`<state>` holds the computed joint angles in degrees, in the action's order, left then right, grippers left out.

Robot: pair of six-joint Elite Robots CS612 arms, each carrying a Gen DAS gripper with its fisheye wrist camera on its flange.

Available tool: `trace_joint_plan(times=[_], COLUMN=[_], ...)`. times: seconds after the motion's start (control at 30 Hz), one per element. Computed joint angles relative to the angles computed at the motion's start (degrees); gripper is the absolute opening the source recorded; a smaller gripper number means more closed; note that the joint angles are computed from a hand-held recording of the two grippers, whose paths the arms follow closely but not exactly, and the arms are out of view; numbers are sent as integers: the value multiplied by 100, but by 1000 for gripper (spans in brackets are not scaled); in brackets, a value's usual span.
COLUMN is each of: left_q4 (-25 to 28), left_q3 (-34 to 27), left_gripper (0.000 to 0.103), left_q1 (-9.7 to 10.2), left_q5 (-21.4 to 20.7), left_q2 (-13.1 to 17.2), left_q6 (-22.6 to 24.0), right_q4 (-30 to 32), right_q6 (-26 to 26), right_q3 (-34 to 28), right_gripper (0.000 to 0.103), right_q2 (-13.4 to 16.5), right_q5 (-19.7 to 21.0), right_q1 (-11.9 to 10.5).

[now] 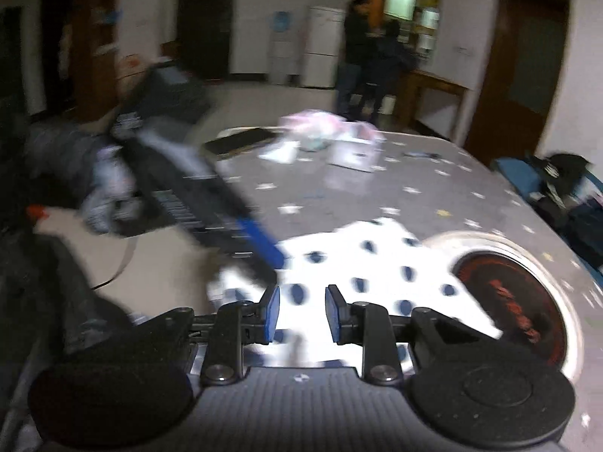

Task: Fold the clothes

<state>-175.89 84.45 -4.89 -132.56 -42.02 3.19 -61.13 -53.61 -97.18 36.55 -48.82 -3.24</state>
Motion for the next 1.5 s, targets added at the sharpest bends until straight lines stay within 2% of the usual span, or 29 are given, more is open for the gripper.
trace_joint_plan(times=[0.13,0.23,0.47,0.63,0.77,1.0,1.2,1.5], left_q4=[-231,-25,458,557,390,-178,-67,32], left_q3=[-62,-99,-94,-86,-118,-377,-501,-513], left_gripper=[39,38,38,38,39,40,40,40], left_q1=[-20,-66,-72,-57,-51,-53,-35,17], left_q5=[-282,-400,-407,-450,-481,-291,-67,-163], left_q2=[31,44,65,66,68,235,322,363], left_q6=[-30,126,257,269,187,-390,-698,-774], right_q4=[-872,-1386,-2102,-2276,-2373,-2033,-1773,-1660], right_q6=[990,1709,2452,2916,2798,2192,1791,1378], right_q3=[360,715,1251,1505,1514,1596,1906,2408], right_gripper=[26,26,26,26,26,27,27,27], right_q2=[-11,-57,-57,-88,-116,-307,-462,-684], right_q5=[-412,-750,-1359,-1771,-1784,-1300,-1171,-1061], right_q1=[27,55,92,103,113,200,338,524])
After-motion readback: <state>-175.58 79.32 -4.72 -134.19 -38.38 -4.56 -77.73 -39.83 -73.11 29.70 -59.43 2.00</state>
